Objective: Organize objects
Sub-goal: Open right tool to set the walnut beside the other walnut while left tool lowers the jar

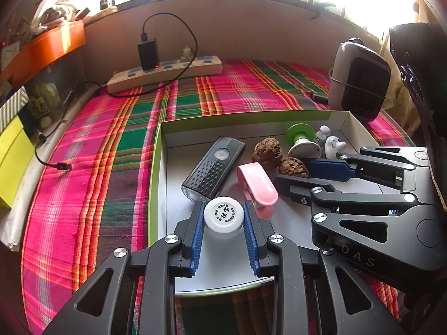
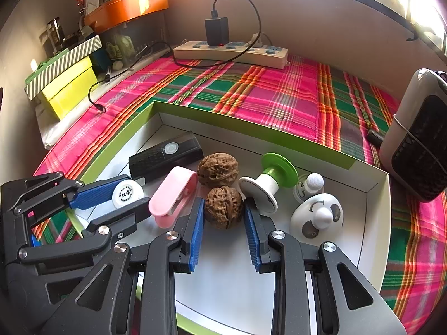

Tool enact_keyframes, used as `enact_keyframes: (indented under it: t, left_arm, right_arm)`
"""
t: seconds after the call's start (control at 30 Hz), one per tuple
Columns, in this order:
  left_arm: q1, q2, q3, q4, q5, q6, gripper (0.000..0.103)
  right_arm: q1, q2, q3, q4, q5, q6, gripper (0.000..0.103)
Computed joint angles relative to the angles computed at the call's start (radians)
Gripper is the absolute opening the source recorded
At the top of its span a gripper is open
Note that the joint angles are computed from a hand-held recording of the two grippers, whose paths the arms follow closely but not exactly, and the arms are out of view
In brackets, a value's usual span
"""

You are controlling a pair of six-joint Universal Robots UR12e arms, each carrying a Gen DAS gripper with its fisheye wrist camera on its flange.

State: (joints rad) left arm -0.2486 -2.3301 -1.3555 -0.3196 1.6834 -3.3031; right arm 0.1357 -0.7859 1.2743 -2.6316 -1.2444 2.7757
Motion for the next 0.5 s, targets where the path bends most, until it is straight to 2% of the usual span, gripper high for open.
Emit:
enact_keyframes:
  t: [0.33,0.5]
  left_arm:
    - [-0.001,0.0,0.0,-0.002,0.002,-0.001,0.025]
    - [0.001,0.002,-0.002,0.002,-0.005,-0.002,0.026]
  right_arm:
    - [0.001,-0.001,0.002,-0.003,-0.004,0.004,0.03]
    - [-0.001,-0.001,0.005,-0.009,-0.012,0.018,0.04]
